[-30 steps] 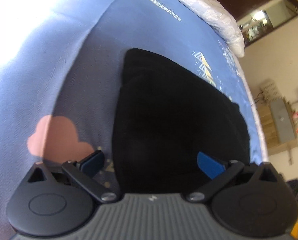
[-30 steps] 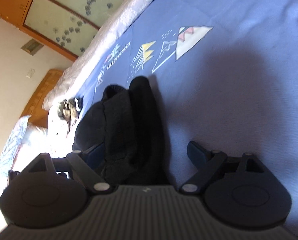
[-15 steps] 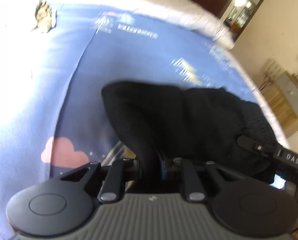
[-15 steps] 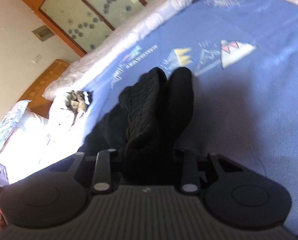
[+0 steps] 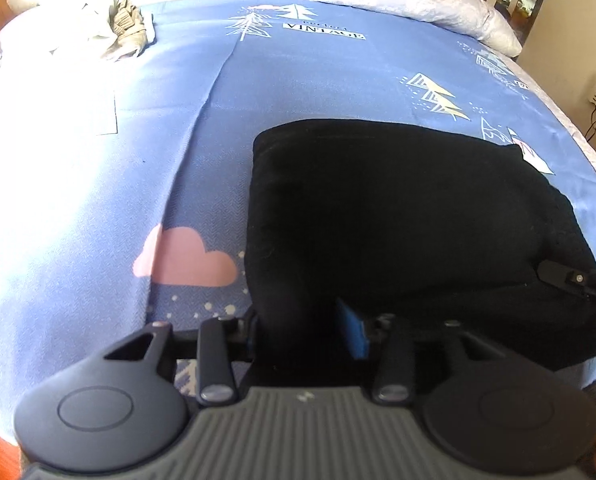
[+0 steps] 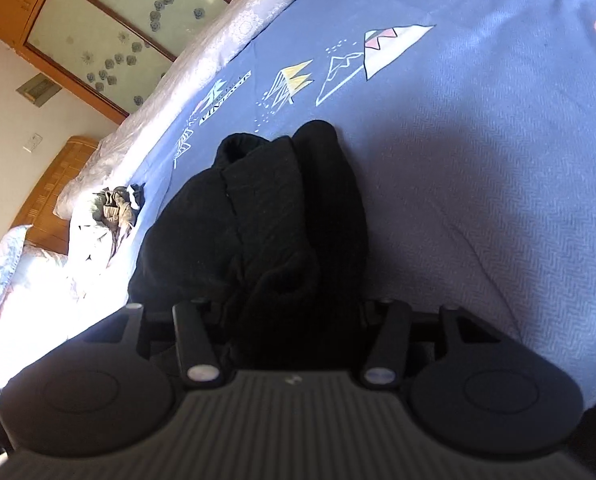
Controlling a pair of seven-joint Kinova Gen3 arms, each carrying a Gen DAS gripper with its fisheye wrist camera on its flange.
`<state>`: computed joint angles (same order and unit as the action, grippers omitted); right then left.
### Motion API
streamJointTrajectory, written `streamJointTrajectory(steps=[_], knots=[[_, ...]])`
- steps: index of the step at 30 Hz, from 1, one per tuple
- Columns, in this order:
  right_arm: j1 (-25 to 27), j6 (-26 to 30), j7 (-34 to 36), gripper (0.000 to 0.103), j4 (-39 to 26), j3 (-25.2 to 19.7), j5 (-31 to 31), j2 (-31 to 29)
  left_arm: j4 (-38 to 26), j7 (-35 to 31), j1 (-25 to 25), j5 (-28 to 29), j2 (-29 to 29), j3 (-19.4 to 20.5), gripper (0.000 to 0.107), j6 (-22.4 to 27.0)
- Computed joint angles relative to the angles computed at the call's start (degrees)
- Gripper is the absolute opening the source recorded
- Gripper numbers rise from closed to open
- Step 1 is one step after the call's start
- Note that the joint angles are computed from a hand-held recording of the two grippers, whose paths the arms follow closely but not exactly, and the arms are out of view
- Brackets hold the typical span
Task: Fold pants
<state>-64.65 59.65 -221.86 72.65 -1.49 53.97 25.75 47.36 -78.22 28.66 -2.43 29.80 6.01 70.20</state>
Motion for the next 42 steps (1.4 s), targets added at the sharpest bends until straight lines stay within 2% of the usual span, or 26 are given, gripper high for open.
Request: streamJointTrajectory(steps=[9, 21, 28, 33, 36, 42], knots=[[-1.56, 0.86, -4.35, 0.061, 0.93, -0.26, 2.33, -0.08, 0.22, 1.6, 1.15, -1.27, 0.1, -0.48, 0.046, -0.38], [-2.87, 1.92, -8.68, 0.065, 1.36, -0.04, 5.95, 0.73, 1.07, 2.81, 1.48, -2.21, -0.03, -0.64, 0.061, -0.95], [-3.04, 1.67, -10.53, 0.066, 2.64, -0.33, 7.26, 0.34, 1.84, 3.5, 1.14, -2.23, -0.21, -0.69, 0.077, -1.43], [-2.09, -0.69, -11.73, 0.067, 4.95, -1.11, 7.81, -1.35, 2.47, 0.54, -3.19, 2.64, -0.34, 1.33, 0.087, -1.63], [-2.3, -0.68, -14.27, 0.074, 7.32, -1.75, 9.16, -2.85, 4.08, -3.82, -7.84, 8.37, -0.79, 3.31, 0.097, -2.2], [-3.36, 2.11, -19.91, 0.08, 9.88, -3.94, 11.1, -4.55, 7.28, -9.19, -14.45, 18.6, -1.91, 5.19, 0.099, -3.09]])
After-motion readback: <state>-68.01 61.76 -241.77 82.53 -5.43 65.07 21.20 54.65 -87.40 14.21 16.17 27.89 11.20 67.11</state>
